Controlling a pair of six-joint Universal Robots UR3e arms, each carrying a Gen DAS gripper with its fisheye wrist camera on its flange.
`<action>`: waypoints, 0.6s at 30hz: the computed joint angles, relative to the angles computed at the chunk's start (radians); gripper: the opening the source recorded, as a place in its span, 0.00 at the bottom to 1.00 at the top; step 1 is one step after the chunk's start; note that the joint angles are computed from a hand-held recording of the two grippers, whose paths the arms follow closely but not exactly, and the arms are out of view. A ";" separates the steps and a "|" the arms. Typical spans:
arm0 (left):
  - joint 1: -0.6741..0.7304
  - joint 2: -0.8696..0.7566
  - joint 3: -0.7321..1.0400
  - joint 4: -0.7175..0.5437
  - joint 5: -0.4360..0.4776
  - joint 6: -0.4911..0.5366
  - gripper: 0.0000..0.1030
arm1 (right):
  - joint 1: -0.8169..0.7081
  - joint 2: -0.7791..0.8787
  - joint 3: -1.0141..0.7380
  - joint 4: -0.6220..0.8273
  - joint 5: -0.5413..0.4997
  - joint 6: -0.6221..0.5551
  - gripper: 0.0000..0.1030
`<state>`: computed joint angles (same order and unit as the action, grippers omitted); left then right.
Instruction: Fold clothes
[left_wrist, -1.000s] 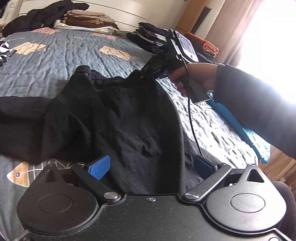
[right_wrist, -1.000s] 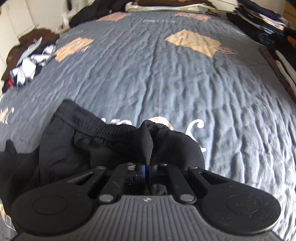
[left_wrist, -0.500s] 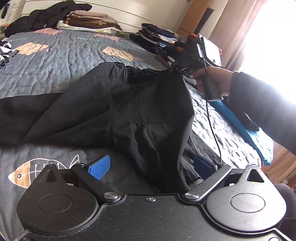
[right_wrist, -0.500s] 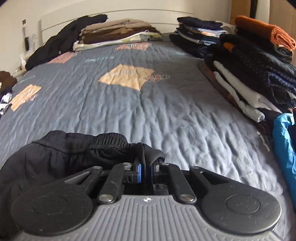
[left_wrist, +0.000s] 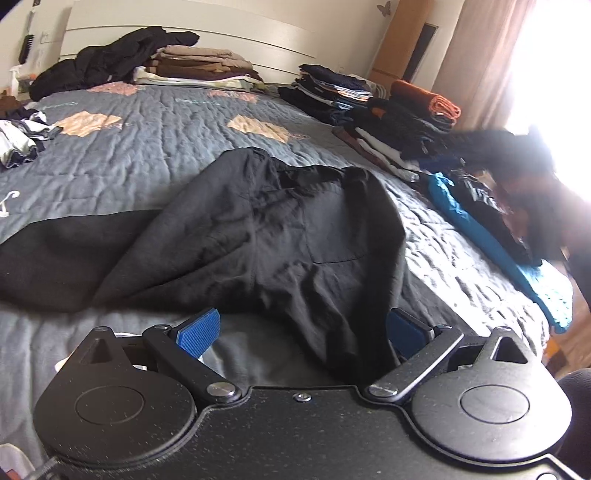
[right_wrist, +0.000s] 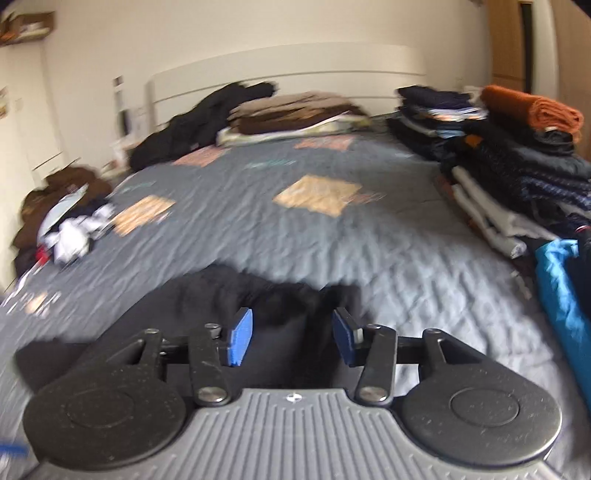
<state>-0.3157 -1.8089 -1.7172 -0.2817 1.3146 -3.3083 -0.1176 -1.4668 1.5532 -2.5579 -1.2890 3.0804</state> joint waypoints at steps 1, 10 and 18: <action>-0.001 0.001 -0.001 0.000 0.003 0.001 0.94 | 0.010 -0.049 0.079 -0.017 0.029 -0.013 0.47; -0.024 0.041 -0.032 0.008 0.039 0.011 0.94 | 0.138 -0.306 0.433 0.045 -0.023 -0.231 0.47; -0.077 0.010 0.011 -0.008 0.052 0.038 0.94 | 0.049 -0.545 0.540 0.269 -0.108 -0.690 0.47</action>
<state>-0.3924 -1.7994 -1.7059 -0.2897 1.3666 -3.2698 -0.0689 -2.0121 2.0928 -2.2885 -1.3965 2.3902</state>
